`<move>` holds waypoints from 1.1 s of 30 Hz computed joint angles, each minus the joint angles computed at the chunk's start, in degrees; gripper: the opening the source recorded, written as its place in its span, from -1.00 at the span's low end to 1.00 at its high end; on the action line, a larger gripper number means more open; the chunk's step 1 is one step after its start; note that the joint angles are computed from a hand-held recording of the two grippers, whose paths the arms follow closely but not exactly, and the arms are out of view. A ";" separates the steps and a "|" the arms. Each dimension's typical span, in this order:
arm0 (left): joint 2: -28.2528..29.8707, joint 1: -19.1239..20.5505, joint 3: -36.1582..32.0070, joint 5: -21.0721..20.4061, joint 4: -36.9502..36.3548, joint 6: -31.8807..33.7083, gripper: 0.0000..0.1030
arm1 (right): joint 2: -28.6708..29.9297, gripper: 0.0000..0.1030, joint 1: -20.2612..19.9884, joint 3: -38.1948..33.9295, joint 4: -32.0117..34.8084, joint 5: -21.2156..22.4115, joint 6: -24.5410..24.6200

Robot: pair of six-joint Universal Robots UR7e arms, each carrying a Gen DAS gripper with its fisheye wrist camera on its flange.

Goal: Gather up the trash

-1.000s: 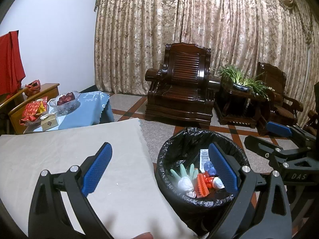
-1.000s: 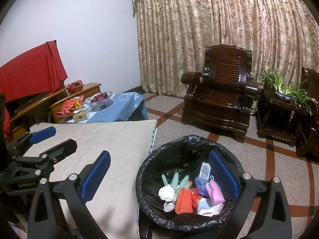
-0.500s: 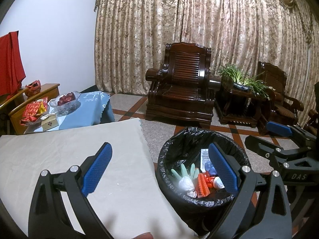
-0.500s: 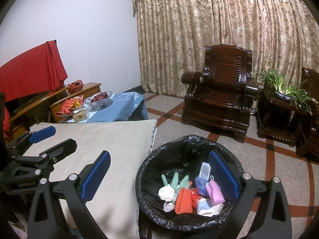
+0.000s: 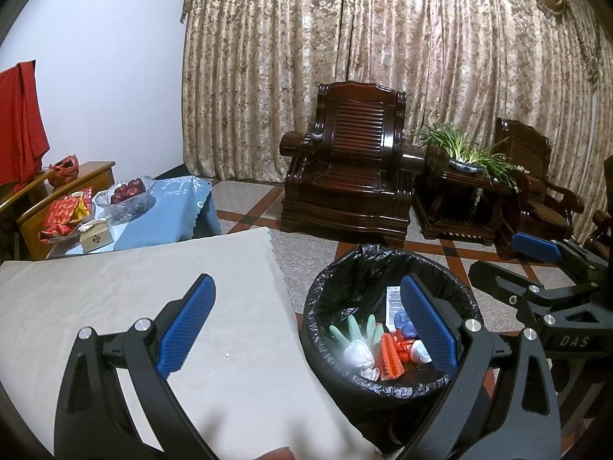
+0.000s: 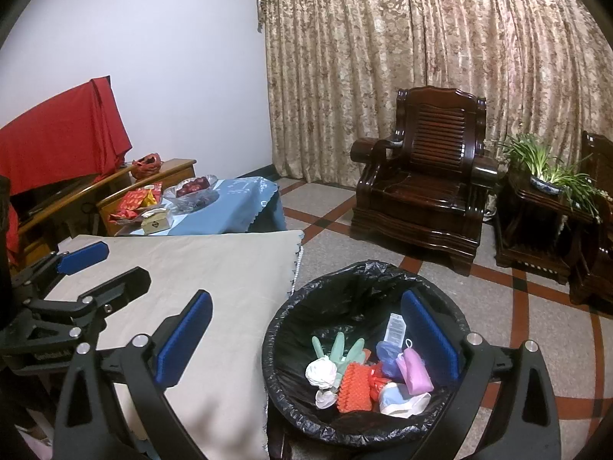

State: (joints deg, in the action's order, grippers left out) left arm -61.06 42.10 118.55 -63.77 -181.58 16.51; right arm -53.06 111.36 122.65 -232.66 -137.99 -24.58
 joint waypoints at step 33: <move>-0.38 -0.17 -0.07 0.18 0.71 -0.16 0.83 | 0.01 0.88 -0.07 -0.09 0.52 -0.02 0.33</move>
State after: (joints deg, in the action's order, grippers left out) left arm -61.44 41.93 118.48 -63.58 -180.87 16.35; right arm -53.05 111.29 122.56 -232.14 -138.00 -24.25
